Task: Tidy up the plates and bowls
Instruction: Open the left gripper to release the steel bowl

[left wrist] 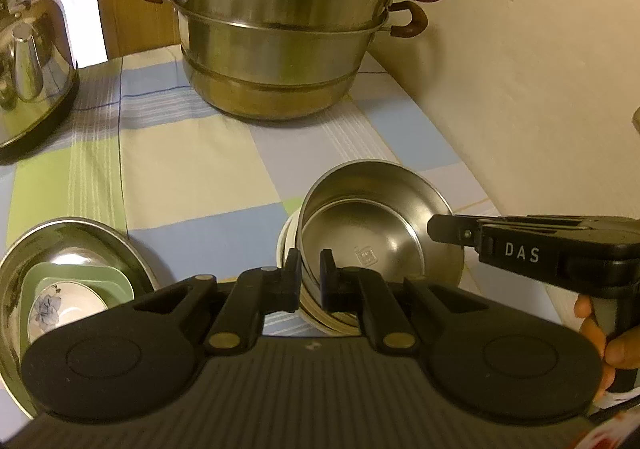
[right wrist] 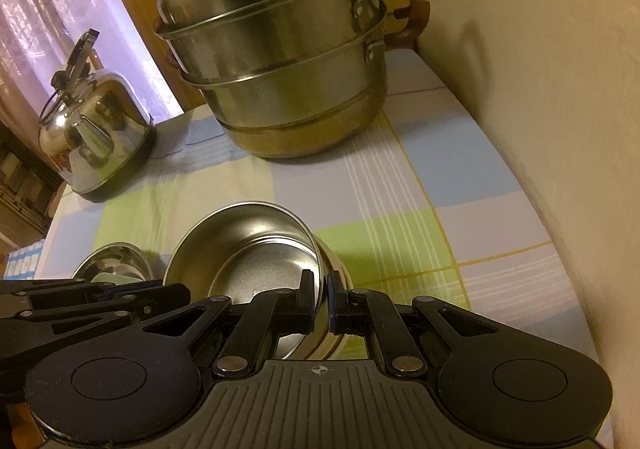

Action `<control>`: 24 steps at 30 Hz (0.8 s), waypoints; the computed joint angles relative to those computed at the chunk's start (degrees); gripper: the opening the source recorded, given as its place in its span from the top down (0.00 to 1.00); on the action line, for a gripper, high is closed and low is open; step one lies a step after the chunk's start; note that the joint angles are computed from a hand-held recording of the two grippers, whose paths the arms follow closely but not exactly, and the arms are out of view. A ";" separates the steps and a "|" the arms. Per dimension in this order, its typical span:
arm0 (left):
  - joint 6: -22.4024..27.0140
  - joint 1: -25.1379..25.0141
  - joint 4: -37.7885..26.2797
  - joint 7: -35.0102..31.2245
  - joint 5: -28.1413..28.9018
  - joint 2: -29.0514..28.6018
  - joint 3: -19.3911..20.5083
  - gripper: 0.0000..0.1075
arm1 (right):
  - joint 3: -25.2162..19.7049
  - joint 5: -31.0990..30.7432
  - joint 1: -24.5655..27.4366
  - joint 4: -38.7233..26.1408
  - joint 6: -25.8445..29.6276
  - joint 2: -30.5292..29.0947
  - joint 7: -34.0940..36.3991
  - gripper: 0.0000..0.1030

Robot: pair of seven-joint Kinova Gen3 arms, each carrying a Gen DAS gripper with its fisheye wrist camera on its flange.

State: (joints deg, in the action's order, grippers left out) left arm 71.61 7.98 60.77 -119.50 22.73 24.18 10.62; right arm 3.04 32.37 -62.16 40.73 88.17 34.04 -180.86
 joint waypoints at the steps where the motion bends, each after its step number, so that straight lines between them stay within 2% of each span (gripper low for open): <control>1: 0.32 0.04 -0.29 0.26 0.01 0.28 -0.01 0.93 | -0.07 -0.25 0.16 0.22 -0.22 -0.11 -0.36 0.94; 9: -0.11 0.18 -0.17 -0.01 -0.09 0.47 0.03 0.90 | -0.07 -1.10 0.65 -1.07 1.02 0.57 -0.11 0.94; 12: -0.57 0.28 0.21 -0.09 -0.28 0.20 -0.01 0.86 | 0.06 -1.13 0.58 -1.25 1.34 0.71 0.25 0.93; 19: -1.25 0.30 0.95 0.06 -0.50 -0.41 -0.11 0.81 | -0.10 -1.20 0.43 -0.16 0.49 0.16 0.25 0.91; 22: -1.64 0.11 1.41 0.03 -0.33 -0.90 -0.14 0.75 | -0.17 -0.98 0.22 -0.38 0.57 0.28 0.46 0.83; 24: -2.07 0.01 1.88 -0.08 -0.26 -1.37 -0.18 0.72 | 0.04 -0.55 -0.30 -0.57 0.85 0.39 0.24 0.62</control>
State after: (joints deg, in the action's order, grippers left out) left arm 69.55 8.00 62.65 -119.58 22.47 22.81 10.44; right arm 3.08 31.82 -62.45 40.16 89.02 34.43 -180.61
